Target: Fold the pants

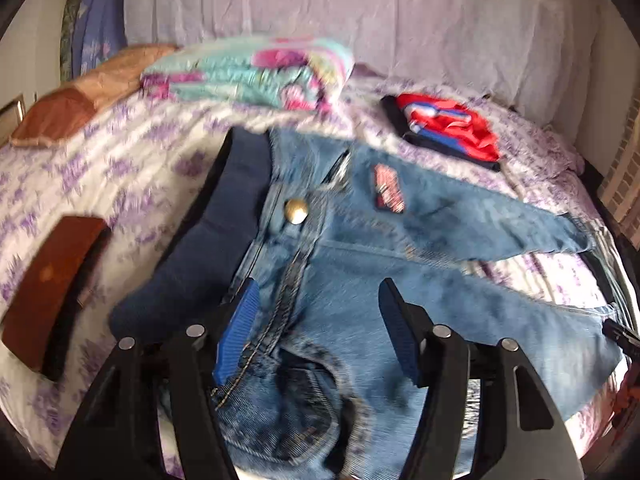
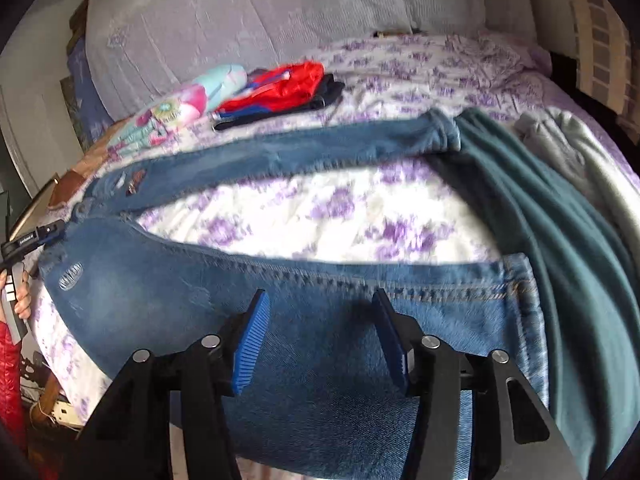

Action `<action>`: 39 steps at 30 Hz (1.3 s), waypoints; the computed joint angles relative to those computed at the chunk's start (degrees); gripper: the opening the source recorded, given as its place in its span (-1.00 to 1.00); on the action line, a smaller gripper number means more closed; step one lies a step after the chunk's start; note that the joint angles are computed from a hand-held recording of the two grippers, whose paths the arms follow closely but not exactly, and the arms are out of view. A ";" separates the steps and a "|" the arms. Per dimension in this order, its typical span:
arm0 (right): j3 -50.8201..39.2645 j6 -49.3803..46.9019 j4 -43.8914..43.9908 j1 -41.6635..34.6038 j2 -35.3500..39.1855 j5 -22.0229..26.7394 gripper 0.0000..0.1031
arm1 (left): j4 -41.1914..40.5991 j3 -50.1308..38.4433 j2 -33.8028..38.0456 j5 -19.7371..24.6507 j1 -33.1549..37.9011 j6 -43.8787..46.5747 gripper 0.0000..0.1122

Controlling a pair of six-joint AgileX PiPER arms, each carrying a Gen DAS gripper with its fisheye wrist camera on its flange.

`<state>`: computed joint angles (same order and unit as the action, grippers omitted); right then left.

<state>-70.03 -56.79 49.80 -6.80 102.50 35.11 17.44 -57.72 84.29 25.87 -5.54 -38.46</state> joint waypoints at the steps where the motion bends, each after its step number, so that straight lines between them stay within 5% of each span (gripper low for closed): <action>1: 0.62 -1.09 1.31 -0.39 -0.62 0.26 0.07 | -2.49 1.36 1.43 -2.85 1.44 2.30 0.05; 5: -0.74 1.73 1.10 -1.24 -2.74 2.86 0.07 | -2.81 0.86 -1.21 -1.60 0.62 2.91 0.08; 7: -1.93 -0.15 4.37 -1.71 -3.14 5.55 0.07 | -8.33 2.03 -3.45 -4.69 1.86 8.26 0.19; 12: -4.41 1.51 3.09 3.86 -1.67 2.82 0.45 | -4.38 0.10 -2.24 -5.85 2.86 4.65 0.57; 15: -7.70 8.38 -5.55 7.89 4.23 2.19 0.51 | -3.19 -4.25 5.31 -0.27 3.11 5.41 0.57; 18: -6.30 6.16 -5.20 8.51 2.53 1.28 0.68 | 5.63 -3.77 3.36 1.00 0.08 -0.51 0.58; 21: -6.68 4.15 -4.24 7.81 3.16 2.93 0.74 | -1.64 -0.96 -1.25 -4.06 2.05 7.21 0.58; 24: -7.57 2.98 -2.65 7.34 3.86 4.56 0.85 | 0.47 -2.72 -3.67 -4.41 5.03 6.49 0.58; 30: -7.38 1.45 -0.92 7.35 4.17 4.90 0.93 | -18.45 -18.36 7.26 1.25 14.84 26.89 0.58; 39: -9.36 -2.73 7.43 3.34 6.87 11.98 0.93 | -37.28 -34.50 24.14 12.67 20.69 49.57 0.45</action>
